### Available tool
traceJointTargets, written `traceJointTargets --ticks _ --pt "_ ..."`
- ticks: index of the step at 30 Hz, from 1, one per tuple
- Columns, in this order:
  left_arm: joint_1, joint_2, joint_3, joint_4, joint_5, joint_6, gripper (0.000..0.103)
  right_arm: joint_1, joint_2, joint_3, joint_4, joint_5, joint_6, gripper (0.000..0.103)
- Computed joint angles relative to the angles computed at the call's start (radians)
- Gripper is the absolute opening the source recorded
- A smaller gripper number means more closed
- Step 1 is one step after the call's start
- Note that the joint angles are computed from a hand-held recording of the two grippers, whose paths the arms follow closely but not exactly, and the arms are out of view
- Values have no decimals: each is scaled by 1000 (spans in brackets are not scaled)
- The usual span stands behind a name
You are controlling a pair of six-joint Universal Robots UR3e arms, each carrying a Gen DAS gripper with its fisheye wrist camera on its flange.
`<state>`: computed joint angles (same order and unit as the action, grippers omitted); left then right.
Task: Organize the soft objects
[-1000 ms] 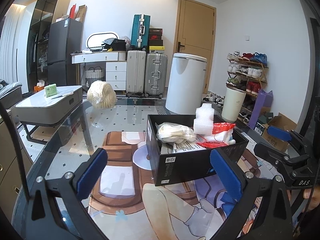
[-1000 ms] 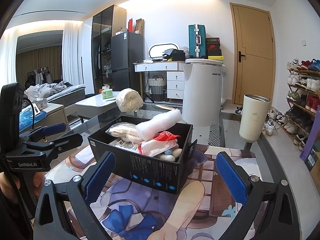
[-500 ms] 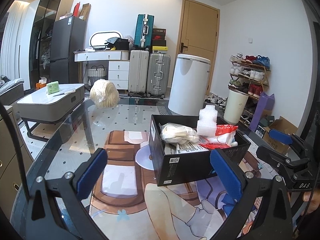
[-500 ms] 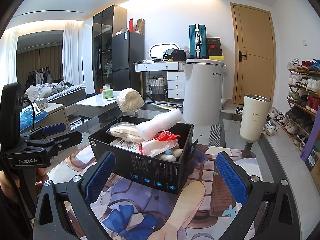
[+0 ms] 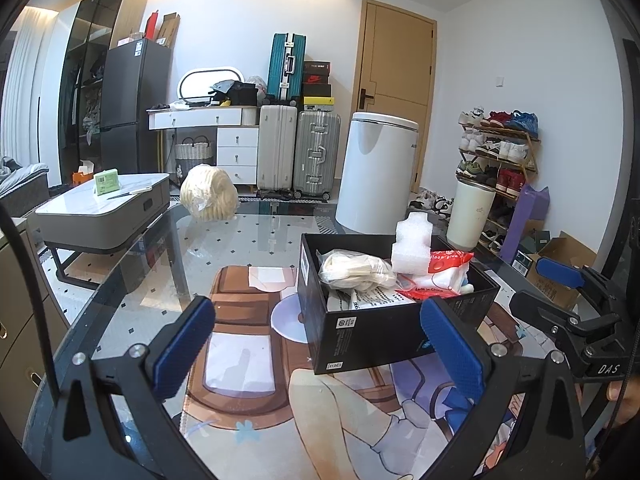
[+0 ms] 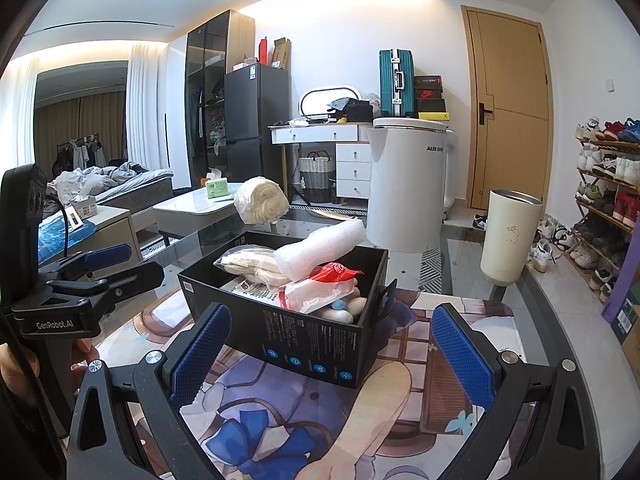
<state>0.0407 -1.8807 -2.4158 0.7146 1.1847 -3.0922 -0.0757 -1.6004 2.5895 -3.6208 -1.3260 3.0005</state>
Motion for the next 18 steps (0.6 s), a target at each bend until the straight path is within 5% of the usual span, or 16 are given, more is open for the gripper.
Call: traceJointTargets --ticks 18 --pt "-24 -3 -2 20 23 31 103 4 -3 0 5 -4 0 102"
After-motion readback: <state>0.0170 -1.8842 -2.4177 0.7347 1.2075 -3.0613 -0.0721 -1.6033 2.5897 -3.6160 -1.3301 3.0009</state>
